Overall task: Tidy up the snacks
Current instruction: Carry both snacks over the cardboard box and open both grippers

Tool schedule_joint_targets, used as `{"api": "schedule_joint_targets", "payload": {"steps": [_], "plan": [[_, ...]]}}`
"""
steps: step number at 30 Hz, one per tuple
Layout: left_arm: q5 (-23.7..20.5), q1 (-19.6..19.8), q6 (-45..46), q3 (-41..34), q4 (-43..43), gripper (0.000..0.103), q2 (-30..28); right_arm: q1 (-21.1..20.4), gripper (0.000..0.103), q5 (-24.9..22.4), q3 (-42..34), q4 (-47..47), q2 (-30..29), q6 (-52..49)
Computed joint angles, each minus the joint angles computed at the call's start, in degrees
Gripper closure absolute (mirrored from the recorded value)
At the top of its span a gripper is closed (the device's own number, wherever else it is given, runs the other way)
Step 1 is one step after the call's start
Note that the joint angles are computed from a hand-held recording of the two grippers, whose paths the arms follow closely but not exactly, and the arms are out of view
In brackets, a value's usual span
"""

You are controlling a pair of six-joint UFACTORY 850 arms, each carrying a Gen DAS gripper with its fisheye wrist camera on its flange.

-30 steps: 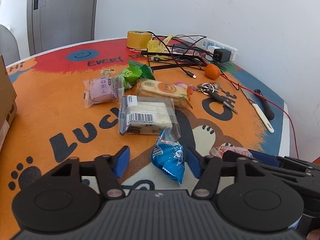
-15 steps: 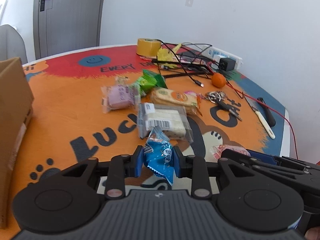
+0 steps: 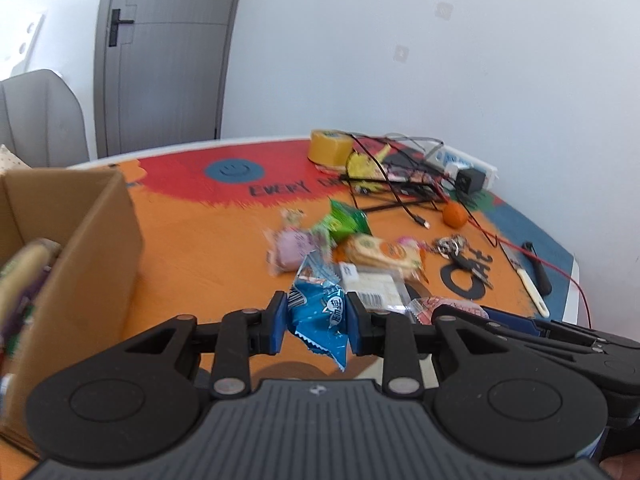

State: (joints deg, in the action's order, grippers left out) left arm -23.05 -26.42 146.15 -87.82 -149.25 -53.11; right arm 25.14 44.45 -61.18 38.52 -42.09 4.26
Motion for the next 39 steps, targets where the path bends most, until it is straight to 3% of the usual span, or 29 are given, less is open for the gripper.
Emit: {"api": "schedule_joint_targets", "payload": {"steps": [22, 39], "plan": [[-6.34, 5.92, 5.73, 6.93, -7.37, 0.074, 6.54, 3.10, 0.056, -2.14, -8.89, -1.19, -1.41, -6.30], [-5.04, 12.24, 1.84, 5.10, -8.02, 0.074, 5.12, 5.06, 0.056, -8.63, -22.12, -2.37, -7.55, -10.91]]}}
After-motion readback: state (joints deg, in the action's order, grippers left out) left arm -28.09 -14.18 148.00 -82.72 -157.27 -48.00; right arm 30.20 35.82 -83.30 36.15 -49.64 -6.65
